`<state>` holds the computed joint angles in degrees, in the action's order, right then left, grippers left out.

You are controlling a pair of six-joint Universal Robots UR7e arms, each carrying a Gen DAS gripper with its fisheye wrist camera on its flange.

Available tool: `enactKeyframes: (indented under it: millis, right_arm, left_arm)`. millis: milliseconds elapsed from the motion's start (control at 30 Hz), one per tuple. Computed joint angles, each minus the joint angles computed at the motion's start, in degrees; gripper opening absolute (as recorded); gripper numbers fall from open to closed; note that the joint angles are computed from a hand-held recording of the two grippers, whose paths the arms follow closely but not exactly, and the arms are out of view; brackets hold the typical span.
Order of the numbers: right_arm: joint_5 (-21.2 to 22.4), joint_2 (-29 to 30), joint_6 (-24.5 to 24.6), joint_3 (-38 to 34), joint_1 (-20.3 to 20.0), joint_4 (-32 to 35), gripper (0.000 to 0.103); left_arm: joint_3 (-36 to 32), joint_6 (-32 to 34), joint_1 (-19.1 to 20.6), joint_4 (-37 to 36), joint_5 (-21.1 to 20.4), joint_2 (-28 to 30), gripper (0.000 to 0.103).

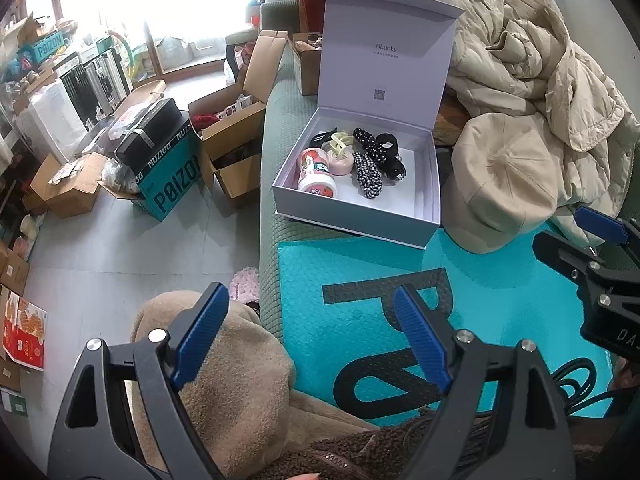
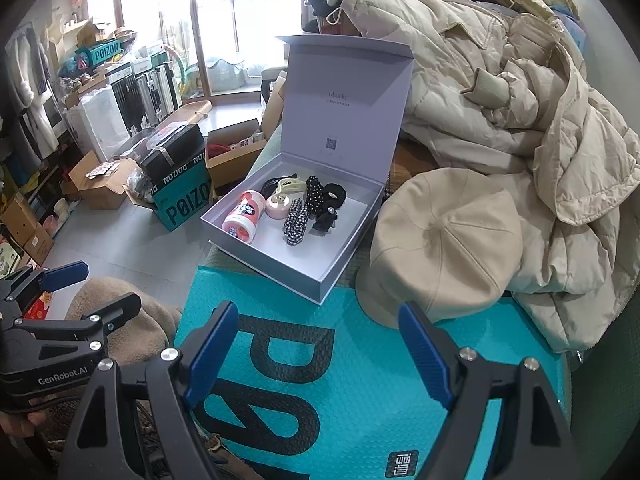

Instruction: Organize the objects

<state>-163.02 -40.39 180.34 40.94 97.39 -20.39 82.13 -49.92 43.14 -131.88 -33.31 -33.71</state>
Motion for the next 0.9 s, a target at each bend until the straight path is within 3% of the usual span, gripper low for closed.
enactKeyframes:
  millis: [633, 767, 900]
  right_arm:
    - [-0.3, -0.4, -2.7, 0.7, -0.2, -2.0, 0.083]
    - [-0.3, -0.3, -2.7, 0.6, -0.2, -1.9, 0.083]
    - [-0.4, -0.5, -3.2, 1.0, -0.2, -2.8, 0.083]
  left_arm:
    - [0.7, 4.6, 0.0, -2.4, -1.0, -0.4, 0.085]
    - [0.8, 5.4, 0.0, -2.7, -1.1, -0.4, 0.093]
    - [1.6, 7.7, 0.1, -4.7, -1.8, -0.7, 0.096]
